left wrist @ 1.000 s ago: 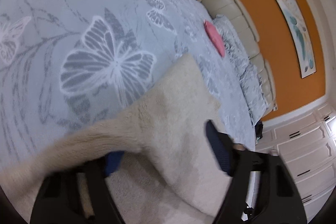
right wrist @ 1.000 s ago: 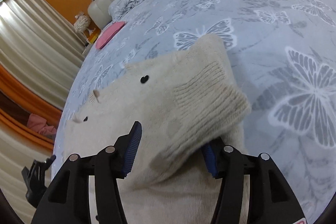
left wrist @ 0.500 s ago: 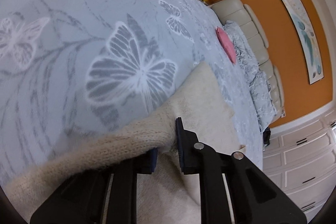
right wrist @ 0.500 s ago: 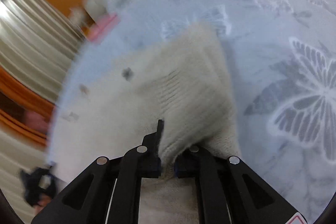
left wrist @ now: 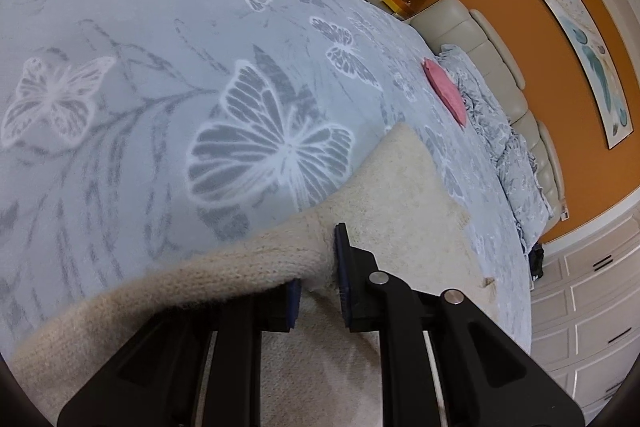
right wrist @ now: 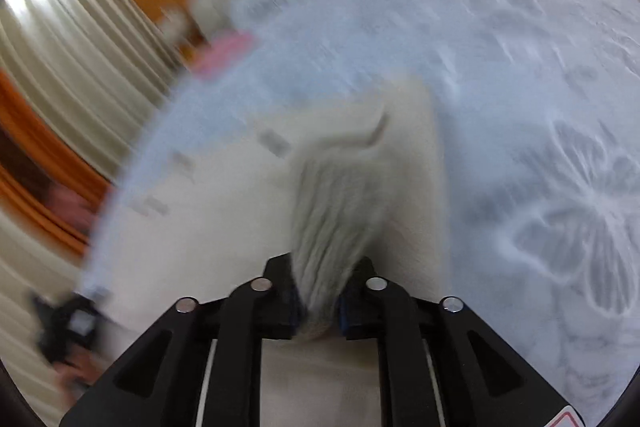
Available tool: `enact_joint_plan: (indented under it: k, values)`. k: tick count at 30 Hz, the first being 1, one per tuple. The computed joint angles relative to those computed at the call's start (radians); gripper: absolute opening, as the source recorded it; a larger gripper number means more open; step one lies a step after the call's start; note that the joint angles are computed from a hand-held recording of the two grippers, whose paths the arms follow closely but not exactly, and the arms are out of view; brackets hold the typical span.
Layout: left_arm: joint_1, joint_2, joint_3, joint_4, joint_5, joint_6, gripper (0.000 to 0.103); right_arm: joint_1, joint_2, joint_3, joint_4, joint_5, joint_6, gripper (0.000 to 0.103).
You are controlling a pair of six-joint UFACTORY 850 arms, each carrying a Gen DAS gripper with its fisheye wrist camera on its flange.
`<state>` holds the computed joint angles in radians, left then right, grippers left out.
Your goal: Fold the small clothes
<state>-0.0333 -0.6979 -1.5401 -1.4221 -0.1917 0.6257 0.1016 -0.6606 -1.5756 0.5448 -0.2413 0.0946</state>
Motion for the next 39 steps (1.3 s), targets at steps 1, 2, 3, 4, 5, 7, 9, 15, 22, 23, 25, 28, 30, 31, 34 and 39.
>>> enact_joint_plan:
  k: [1, 2, 3, 4, 5, 7, 9, 15, 22, 23, 25, 28, 30, 31, 34, 39]
  values:
    - [-0.003, -0.002, -0.004, 0.059, 0.005, -0.049, 0.016, 0.000, 0.006, 0.000, -0.063, -0.011, 0.071, 0.009]
    - [-0.005, -0.002, -0.006, 0.106, 0.010, -0.084, 0.016, 0.004, 0.028, 0.028, -0.084, 0.021, 0.105, 0.013]
    - [-0.006, -0.002, -0.009, 0.158, 0.007, -0.123, 0.017, 0.006, 0.054, 0.050, -0.147, 0.019, 0.175, 0.018]
    - [-0.005, 0.001, -0.009, 0.176, -0.002, -0.136, 0.018, 0.011, 0.088, 0.082, -0.239, 0.025, 0.278, 0.026]
    - [-0.002, 0.010, -0.002, 0.202, -0.015, -0.162, 0.020, 0.018, 0.115, 0.110, -0.327, 0.034, 0.382, 0.036]
    - [0.001, 0.035, 0.020, 0.249, -0.037, -0.201, 0.025, 0.031, 0.191, 0.187, -0.470, 0.014, 0.542, 0.057]
    - [0.010, 0.079, 0.058, 0.380, -0.066, -0.306, 0.036, 0.038, 0.253, 0.250, -0.483, -0.051, 0.535, 0.060]
    - [0.111, 0.307, 0.295, 0.543, -0.168, -0.333, 0.074, 0.054, 0.470, 0.506, -0.141, -0.270, 0.192, 0.061]
    - [0.238, 0.408, 0.459, 0.540, -0.416, -0.301, 0.082, 0.036, 0.541, 0.644, 0.285, -0.335, -0.137, 0.070]
    - [0.236, 0.407, 0.456, 0.557, -0.430, -0.318, 0.082, 0.027, 0.535, 0.643, 0.348, -0.337, -0.176, 0.070]
    - [0.234, 0.388, 0.444, 0.513, -0.495, -0.292, 0.082, 0.018, 0.506, 0.631, 0.521, -0.365, -0.286, 0.067]
    - [0.199, 0.391, 0.433, 0.624, -0.460, -0.372, 0.054, 0.042, 0.464, 0.605, 0.506, -0.342, -0.258, 0.012]
    - [0.202, 0.382, 0.417, 0.617, -0.529, -0.385, 0.008, 0.058, 0.500, 0.631, 0.551, -0.286, -0.243, 0.011]
    - [0.219, 0.385, 0.426, 0.562, -0.569, -0.372, 0.007, 0.064, 0.530, 0.644, 0.579, -0.255, -0.269, 0.011]
    - [0.247, 0.462, 0.471, 0.516, -0.602, -0.342, 0.007, 0.081, 0.643, 0.688, 0.621, -0.188, -0.316, 0.010]
    - [0.296, 0.620, 0.544, 0.498, -0.699, -0.264, 0.006, 0.109, 0.829, 0.772, 0.509, -0.137, -0.192, 0.009]
